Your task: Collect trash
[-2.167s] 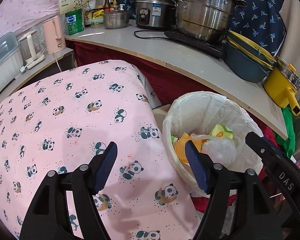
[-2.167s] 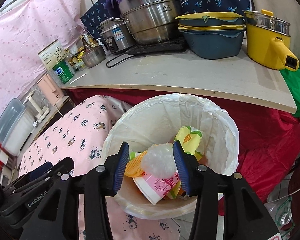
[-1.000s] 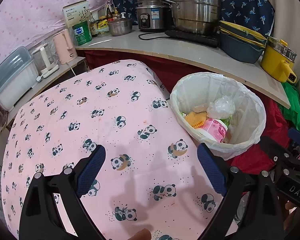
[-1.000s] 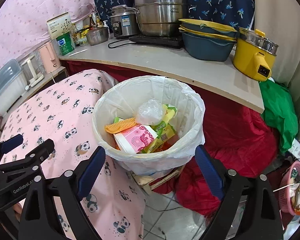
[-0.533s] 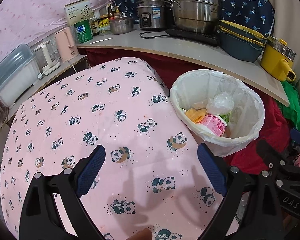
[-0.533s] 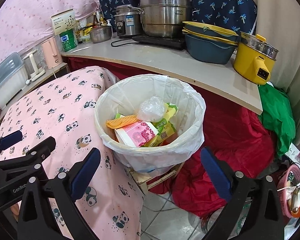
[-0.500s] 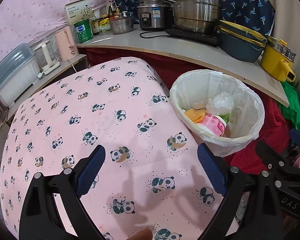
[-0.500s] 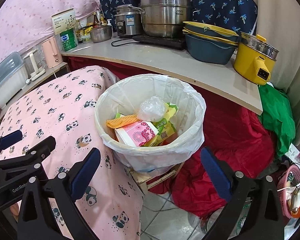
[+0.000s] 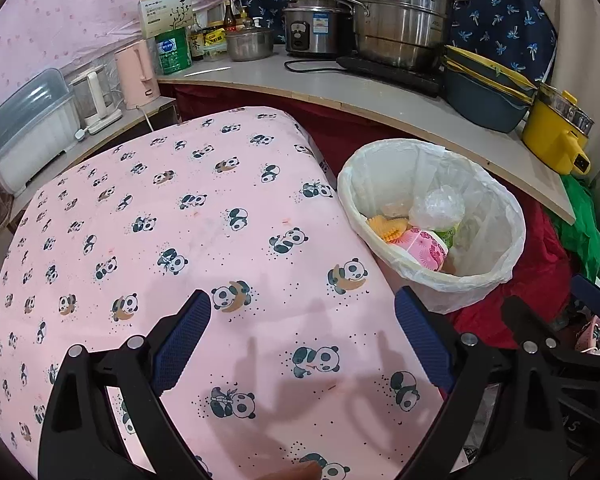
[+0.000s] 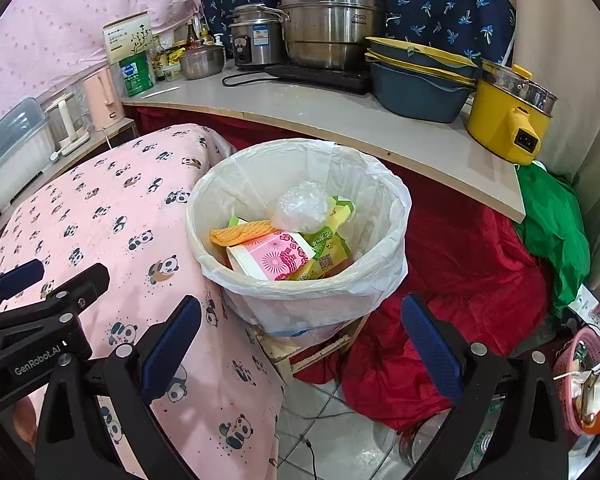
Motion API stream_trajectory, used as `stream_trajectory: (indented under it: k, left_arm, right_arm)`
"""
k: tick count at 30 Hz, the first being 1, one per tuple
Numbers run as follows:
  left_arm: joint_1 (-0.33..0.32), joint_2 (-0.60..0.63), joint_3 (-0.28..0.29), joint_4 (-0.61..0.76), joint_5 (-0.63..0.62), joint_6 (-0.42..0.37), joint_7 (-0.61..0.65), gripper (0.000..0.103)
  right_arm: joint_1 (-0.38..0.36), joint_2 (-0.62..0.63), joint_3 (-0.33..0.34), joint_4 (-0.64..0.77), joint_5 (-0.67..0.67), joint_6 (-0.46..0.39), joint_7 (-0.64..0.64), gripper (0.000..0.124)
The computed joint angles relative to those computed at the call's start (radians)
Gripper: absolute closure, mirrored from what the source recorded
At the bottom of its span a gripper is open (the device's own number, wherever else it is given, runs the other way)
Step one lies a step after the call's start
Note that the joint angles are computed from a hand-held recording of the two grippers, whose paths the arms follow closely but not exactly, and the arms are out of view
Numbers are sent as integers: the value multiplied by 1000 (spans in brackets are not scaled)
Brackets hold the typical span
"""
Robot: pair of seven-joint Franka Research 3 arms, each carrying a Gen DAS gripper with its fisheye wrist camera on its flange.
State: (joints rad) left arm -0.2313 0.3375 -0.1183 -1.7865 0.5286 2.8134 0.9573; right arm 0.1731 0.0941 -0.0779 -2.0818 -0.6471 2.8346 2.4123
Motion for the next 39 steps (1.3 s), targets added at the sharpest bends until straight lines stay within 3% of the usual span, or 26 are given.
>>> stream_trajectory:
  k: [13, 39]
  left_arm:
    - [-23, -7, 24, -5, 73, -12, -77, 14]
    - [-13, -5, 5, -3, 56, -33, -46, 14]
  right_arm:
    - [-6, -12, 1, -21, -42, -4, 34, 27]
    - [-13, -18, 12, -32, -47, -8, 34, 27]
